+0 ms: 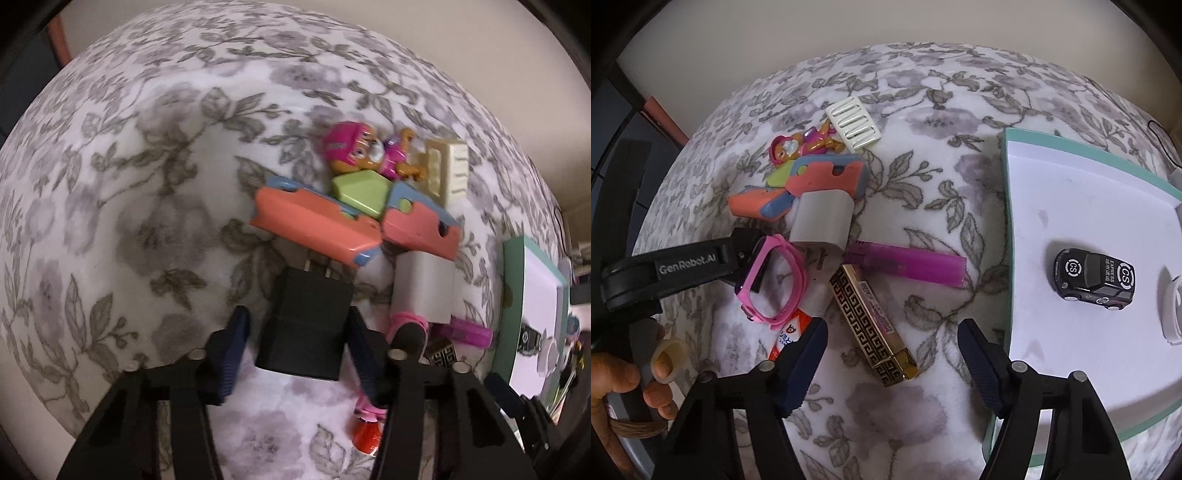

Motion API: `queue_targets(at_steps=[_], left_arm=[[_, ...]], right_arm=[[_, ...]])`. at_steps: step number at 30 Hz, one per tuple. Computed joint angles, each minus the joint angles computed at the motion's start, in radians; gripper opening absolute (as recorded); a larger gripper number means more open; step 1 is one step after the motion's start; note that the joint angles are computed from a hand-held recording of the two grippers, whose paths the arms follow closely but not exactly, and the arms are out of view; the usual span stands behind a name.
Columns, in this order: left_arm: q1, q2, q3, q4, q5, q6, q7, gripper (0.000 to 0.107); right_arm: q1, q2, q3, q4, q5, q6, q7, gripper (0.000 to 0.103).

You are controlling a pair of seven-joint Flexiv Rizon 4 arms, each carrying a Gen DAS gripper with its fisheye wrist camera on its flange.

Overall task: Organize rigid objects
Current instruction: 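Grasp the black charger with the left gripper while the right grasps the gold harmonica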

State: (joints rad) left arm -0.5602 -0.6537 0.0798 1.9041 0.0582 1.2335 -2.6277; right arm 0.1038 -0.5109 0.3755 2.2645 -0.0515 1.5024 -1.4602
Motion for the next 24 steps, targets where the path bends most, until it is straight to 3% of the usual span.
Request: queue_targets(at_steps=[3,8,13,16,20,24], left_arm=[[-0.001,0.000,-0.002,-0.002,-0.003,-0.008,-0.003,0.048],[-0.010,0.024,0.015,0.025,0.015,-0.036,-0.038,0.047],[-0.009,0.016,0.014,0.015,0.036,-0.055,-0.048,0.047],[-0.009,0.004,0.021,0.003,0.052,-0.059,-0.051,0.046],[-0.028,0.006,0.029,-0.022,0.075,-0.100,-0.069,0.046],[-0.024,0.002,0.022,-0.040,0.093,-0.115,-0.077,0.046]], right_arm=[[0.026,-0.002,-0.019,0.003,-0.014,-0.007,0.001,0.064],[0.141,0.001,-0.127,0.031,-0.079,0.005,0.043,0.058],[0.286,0.006,-0.278,0.074,-0.168,0.058,0.112,0.058],[0.361,0.005,-0.358,0.094,-0.202,0.090,0.154,0.051],[0.324,0.004,-0.335,0.083,-0.207,0.083,0.178,0.032],[0.221,-0.003,-0.242,0.054,-0.189,0.048,0.177,0.025]])
